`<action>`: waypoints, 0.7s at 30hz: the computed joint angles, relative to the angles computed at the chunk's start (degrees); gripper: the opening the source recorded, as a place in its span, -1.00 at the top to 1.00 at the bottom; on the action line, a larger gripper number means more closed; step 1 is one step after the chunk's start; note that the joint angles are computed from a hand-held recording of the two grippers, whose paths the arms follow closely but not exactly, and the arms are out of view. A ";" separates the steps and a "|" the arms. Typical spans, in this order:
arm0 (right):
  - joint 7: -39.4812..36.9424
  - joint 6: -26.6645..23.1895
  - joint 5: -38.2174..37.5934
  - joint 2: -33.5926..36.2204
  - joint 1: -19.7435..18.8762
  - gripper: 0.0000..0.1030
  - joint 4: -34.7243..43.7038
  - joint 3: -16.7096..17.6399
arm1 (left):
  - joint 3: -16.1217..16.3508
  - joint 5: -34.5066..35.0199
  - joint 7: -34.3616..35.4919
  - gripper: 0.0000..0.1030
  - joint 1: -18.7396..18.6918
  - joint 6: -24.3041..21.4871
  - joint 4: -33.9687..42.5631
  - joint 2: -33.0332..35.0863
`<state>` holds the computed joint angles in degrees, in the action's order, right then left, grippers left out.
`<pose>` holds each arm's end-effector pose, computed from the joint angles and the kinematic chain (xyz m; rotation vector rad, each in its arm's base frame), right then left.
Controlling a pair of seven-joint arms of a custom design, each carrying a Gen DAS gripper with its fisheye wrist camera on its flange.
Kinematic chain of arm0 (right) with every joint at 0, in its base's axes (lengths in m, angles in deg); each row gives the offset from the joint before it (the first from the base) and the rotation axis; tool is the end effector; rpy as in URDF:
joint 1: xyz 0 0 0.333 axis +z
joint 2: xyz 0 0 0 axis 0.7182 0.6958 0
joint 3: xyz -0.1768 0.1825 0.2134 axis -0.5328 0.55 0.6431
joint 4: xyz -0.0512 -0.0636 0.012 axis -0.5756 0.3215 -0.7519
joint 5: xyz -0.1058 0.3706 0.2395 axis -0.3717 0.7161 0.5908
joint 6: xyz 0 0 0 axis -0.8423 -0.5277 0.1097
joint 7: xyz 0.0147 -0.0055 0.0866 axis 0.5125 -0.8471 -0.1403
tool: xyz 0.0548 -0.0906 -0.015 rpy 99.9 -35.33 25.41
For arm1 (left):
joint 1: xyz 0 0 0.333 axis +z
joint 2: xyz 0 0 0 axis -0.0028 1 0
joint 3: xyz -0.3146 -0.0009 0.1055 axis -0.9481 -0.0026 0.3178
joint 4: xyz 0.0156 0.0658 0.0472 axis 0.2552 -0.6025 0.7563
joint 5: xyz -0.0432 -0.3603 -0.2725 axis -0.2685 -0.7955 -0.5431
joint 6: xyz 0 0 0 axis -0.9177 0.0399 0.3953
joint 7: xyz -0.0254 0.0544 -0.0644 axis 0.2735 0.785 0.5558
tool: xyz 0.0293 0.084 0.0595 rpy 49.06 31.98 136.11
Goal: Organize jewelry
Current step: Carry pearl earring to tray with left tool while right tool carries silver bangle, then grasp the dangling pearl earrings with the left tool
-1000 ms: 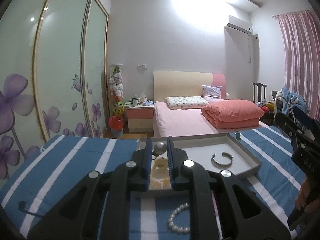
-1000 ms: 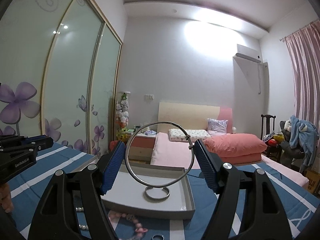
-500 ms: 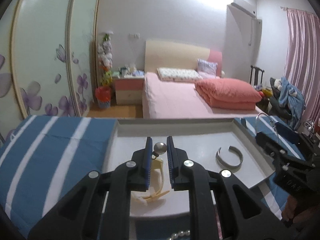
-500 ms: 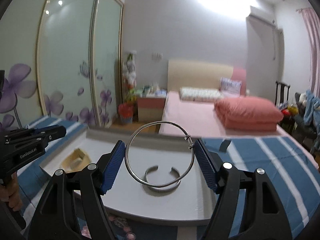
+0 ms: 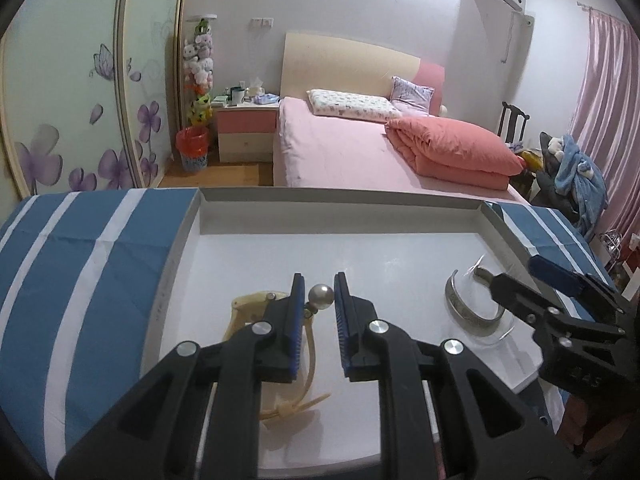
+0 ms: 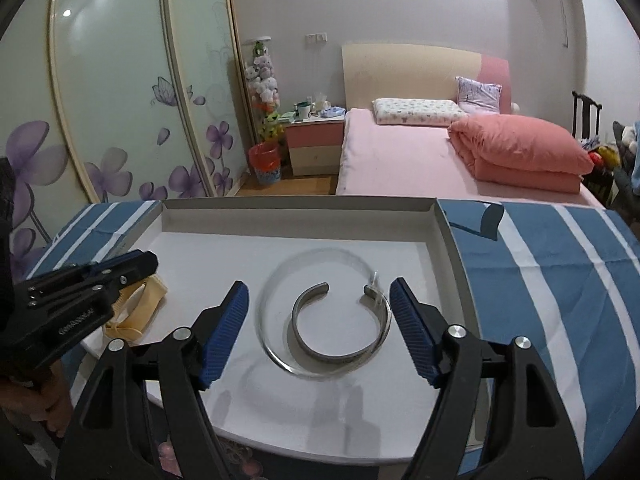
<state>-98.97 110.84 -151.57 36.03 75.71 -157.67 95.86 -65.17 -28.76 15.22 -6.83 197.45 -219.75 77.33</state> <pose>0.3478 0.3595 0.3559 -1.3546 1.8911 -0.8516 0.4972 -0.2736 0.3446 -1.3012 2.2421 -1.1320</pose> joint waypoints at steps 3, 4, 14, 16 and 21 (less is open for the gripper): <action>-0.21 -1.03 0.35 -1.16 0.34 -0.51 -0.34 0.37 | -0.28 2.04 -2.22 0.61 0.83 0.46 -0.17 -0.70; -0.01 -1.70 0.78 -2.16 0.67 -0.51 -0.90 0.75 | 0.14 1.16 -1.66 0.60 0.63 1.13 -1.08 -1.61; 2.30 -7.05 6.10 -12.49 4.91 -0.51 -6.73 6.03 | 5.59 7.02 -5.19 0.46 2.09 8.44 -12.34 -14.50; 2.63 -8.74 7.70 -13.54 6.34 -0.51 -7.23 7.57 | 6.94 10.62 -6.91 0.42 2.83 10.06 -15.28 -17.90; 4.52 -12.56 10.49 -13.64 9.89 -0.51 -7.18 10.54 | 8.69 21.96 -12.87 0.40 5.54 13.42 -22.29 -25.72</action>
<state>-94.45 98.29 -141.08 22.39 85.60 -164.85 106.40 -56.48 -6.80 2.35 -1.29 210.87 -242.04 51.61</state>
